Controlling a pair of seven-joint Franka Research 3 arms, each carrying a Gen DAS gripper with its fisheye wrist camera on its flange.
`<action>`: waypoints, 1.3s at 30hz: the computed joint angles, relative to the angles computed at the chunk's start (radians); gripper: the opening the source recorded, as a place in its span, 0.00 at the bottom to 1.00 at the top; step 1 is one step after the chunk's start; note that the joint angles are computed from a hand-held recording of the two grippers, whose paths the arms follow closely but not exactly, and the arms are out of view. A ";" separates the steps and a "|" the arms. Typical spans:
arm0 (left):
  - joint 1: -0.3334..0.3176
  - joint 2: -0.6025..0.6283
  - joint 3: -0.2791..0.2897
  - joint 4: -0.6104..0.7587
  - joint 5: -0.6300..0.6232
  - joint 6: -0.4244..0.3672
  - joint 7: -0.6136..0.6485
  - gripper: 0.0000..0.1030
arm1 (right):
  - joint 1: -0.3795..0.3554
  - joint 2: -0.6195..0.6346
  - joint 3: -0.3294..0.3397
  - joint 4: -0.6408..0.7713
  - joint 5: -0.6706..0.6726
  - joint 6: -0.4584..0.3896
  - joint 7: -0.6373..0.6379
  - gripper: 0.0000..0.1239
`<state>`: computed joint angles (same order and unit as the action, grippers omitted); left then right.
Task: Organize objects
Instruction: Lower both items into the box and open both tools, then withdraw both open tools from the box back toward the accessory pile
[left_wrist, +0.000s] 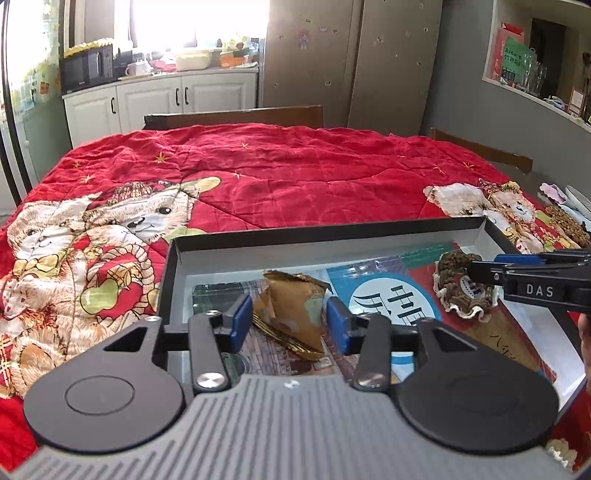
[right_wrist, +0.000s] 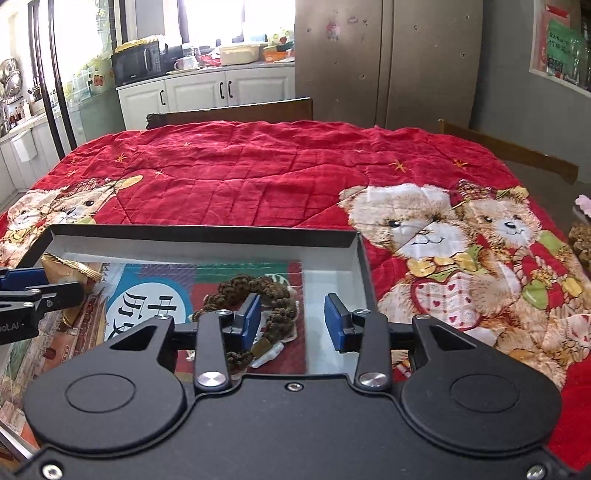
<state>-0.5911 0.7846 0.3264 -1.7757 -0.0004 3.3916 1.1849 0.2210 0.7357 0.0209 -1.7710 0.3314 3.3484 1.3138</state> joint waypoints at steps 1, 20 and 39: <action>-0.007 -0.001 0.007 -0.004 -0.003 0.004 0.000 0.62 | -0.005 -0.004 0.005 -0.006 0.001 0.004 0.000 0.29; -0.076 -0.084 0.021 -0.135 -0.179 0.133 0.164 0.83 | -0.135 -0.121 0.143 -0.196 -0.114 0.137 0.007 0.33; -0.047 -0.208 -0.113 -0.298 -0.353 0.271 0.454 0.87 | -0.242 -0.236 0.205 -0.397 -0.333 0.242 0.159 0.33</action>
